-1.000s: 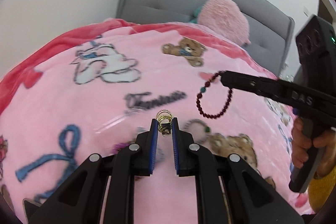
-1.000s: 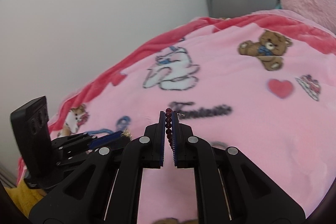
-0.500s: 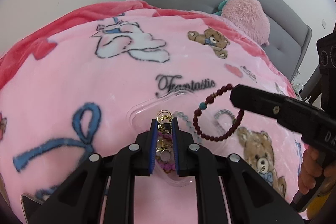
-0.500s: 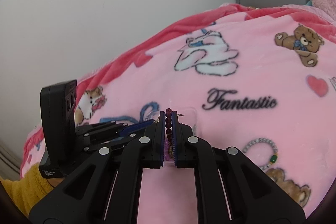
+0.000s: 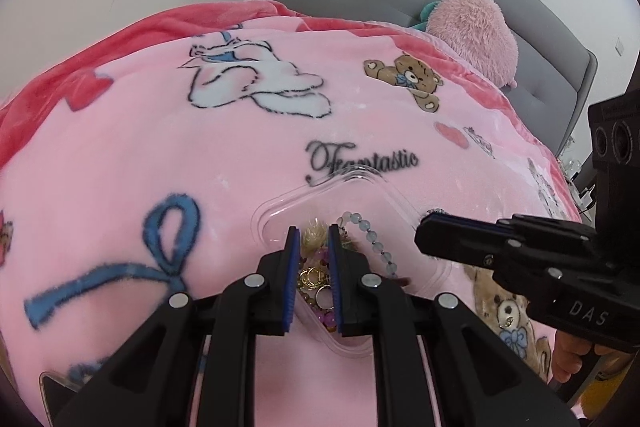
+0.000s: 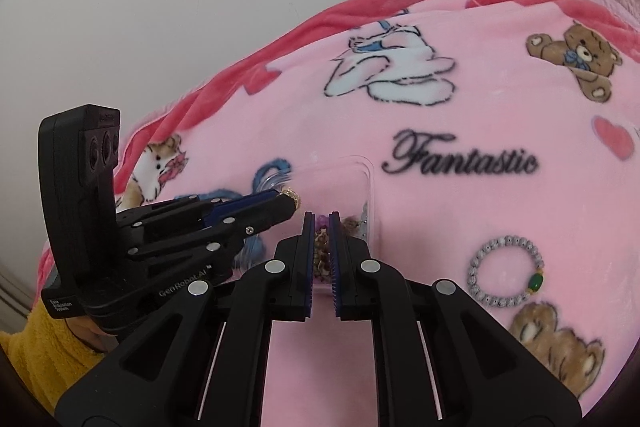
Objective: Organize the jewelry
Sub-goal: 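Open the left tool into the box while the right tool releases the bracelet there, then grasp a second gold earring with the left tool while the right tool grasps the grey bead bracelet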
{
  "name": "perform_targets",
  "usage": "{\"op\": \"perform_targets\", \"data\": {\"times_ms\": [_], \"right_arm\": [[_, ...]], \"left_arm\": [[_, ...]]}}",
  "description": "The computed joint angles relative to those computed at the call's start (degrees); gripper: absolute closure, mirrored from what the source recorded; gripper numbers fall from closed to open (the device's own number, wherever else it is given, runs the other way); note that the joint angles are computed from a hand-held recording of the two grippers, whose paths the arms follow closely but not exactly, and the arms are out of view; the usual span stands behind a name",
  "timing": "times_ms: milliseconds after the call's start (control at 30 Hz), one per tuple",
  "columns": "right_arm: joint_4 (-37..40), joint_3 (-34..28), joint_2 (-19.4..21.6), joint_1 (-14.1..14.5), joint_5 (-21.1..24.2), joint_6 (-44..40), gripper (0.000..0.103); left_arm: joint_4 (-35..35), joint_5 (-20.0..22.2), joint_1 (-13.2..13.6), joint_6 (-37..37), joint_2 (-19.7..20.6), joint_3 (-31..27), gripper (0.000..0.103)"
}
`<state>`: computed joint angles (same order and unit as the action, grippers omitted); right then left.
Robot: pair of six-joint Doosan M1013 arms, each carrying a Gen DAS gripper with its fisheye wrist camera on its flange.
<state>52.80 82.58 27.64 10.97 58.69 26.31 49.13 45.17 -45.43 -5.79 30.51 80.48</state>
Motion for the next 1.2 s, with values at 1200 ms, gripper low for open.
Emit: {"op": "perform_targets", "data": {"times_ms": [1200], "right_arm": [[-22.4, -10.1, 6.6, -4.1, 0.3, 16.5, 0.069]], "left_arm": [[-24.6, -7.8, -3.3, 46.1, 12.0, -17.7, 0.072]]}}
